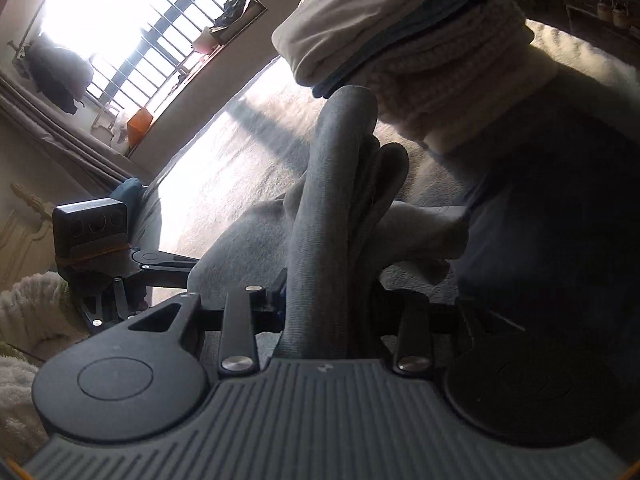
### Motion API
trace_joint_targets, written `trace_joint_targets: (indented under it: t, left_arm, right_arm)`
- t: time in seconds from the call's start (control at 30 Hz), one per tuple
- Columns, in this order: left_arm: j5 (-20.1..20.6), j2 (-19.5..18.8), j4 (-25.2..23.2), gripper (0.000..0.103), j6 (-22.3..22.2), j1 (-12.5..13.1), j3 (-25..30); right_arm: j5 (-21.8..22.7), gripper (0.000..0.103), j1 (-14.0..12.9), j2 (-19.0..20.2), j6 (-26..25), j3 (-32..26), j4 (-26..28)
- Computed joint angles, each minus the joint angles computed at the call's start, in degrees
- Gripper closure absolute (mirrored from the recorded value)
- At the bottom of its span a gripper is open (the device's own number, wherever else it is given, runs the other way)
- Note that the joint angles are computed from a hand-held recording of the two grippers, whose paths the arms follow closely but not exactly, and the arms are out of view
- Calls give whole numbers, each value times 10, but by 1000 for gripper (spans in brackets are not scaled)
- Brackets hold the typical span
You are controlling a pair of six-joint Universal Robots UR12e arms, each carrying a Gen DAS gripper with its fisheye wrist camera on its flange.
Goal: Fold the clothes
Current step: 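Carry the folded sweatshirt with both grippers toward the clothes stack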
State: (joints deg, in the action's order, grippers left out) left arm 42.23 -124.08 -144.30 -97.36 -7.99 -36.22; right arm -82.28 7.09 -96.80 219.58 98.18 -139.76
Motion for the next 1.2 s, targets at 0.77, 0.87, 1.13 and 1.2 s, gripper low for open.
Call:
trace_joint_targets:
  t: [0.77, 0.87, 1.13, 1.2]
  left_arm:
    - [-192, 151, 503, 25, -364, -43, -348]
    - [-191, 160, 516, 23, -363, -41, -368]
    - [-149, 166, 531, 24, -367, -48, -405]
    - [-150, 159, 466, 23, -334, -43, -385]
  right_arm:
    - [73, 68, -142, -13, -315, -9, 150]
    - [89, 68, -148, -18, -324, -2, 144]
    - [40, 52, -155, -24, -283, 51, 150]
    - [0, 46, -151, -30, -236, 66, 129]
